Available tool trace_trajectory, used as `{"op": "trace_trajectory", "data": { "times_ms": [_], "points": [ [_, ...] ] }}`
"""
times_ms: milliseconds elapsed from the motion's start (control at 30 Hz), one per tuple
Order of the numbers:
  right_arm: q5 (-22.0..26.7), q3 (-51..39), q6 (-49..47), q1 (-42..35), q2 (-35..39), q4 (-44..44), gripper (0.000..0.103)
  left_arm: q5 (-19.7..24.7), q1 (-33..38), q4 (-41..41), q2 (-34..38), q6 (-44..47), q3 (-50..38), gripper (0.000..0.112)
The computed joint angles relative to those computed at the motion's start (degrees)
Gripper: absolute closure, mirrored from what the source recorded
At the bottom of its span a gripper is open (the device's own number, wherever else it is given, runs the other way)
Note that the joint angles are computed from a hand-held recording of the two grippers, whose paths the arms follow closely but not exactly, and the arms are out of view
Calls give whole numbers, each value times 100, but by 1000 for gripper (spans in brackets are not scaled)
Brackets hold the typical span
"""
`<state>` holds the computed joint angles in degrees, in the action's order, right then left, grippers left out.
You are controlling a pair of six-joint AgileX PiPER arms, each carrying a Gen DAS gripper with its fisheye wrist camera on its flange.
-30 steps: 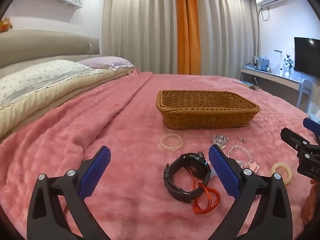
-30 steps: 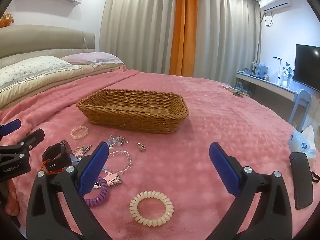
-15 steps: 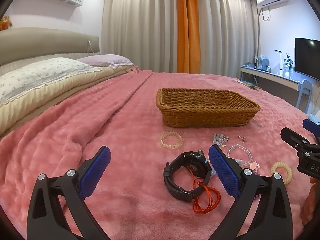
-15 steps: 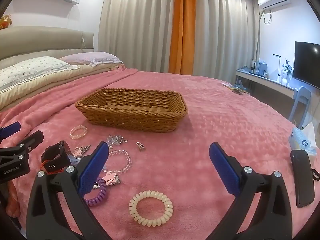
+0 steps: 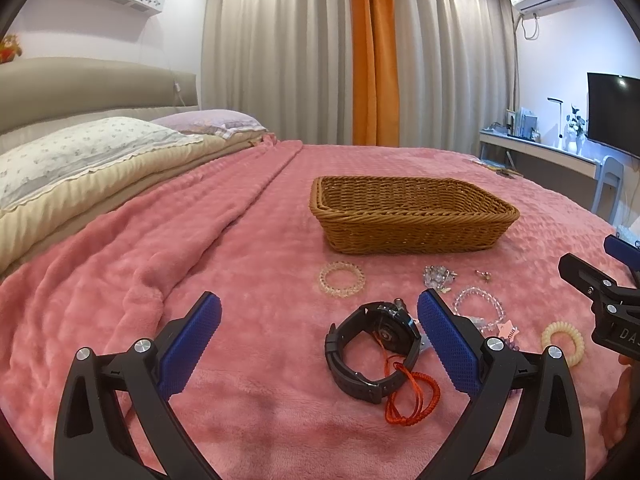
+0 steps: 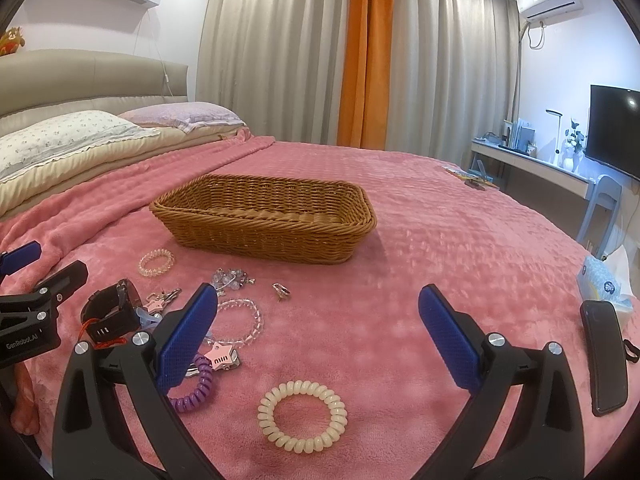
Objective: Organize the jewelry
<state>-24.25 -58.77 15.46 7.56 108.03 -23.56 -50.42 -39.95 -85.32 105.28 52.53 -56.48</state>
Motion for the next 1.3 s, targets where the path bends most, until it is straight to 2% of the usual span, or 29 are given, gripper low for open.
{"op": "trace_trajectory", "data": {
  "times_ms": [33,1300],
  "points": [
    [-5,-1,0,-3,3,-5,6,140,155,48,-23,45,-33,17],
    [17,-9,-20,16,18,20,6,118,107,-57,-21,171,-78,17]
  ]
}}
